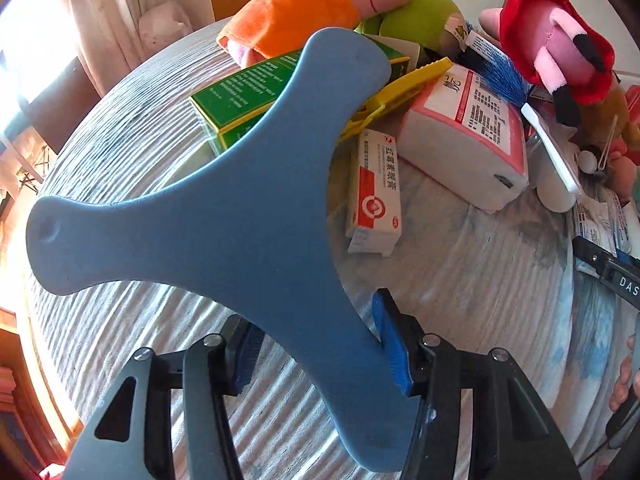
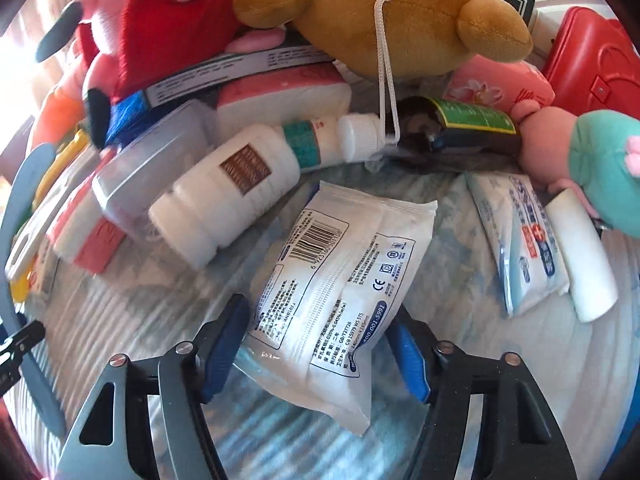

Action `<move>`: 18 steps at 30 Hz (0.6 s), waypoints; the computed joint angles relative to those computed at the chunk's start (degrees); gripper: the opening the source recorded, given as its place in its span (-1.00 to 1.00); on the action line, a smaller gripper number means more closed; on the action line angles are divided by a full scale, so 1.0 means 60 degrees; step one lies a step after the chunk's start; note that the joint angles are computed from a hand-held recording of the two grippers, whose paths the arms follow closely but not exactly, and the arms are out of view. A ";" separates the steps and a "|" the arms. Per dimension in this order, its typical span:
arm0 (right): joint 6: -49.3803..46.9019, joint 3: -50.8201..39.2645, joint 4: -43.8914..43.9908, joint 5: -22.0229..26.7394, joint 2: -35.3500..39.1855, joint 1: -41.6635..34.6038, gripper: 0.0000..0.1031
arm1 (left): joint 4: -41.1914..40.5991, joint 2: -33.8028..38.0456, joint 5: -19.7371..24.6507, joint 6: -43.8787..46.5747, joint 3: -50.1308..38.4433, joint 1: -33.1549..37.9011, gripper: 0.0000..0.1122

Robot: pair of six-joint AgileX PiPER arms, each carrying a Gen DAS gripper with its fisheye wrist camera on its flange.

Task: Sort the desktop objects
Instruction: 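Grasp the blue three-armed piece with the left tool while the right tool grasps the white packet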

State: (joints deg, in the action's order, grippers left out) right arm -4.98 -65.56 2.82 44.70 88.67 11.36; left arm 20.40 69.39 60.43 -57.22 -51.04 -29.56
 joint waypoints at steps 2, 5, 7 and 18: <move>-0.0100 0.0341 -0.0024 0.0108 -0.0349 0.0011 0.31 | 0.0057 -0.0233 0.0047 -0.0139 0.0103 -0.0135 -0.07; 0.0020 0.0812 -0.0154 0.0097 -0.0802 0.0074 0.32 | 0.0336 -0.0155 0.0245 -0.0474 -0.0028 -0.0407 -0.06; 0.0040 0.0896 -0.0116 0.0071 -0.0875 0.0074 0.40 | 0.0493 -0.0061 0.0356 -0.0767 -0.0148 -0.0562 -0.04; 0.0482 0.1064 -0.0225 -0.0234 -0.1013 0.0316 0.09 | 0.0523 0.0139 0.0866 -0.1153 -0.0863 -0.1148 -0.36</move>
State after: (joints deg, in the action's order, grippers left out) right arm -2.09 -59.18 1.47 43.29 82.59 13.25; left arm 23.54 70.23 65.63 -64.14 -56.22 -36.45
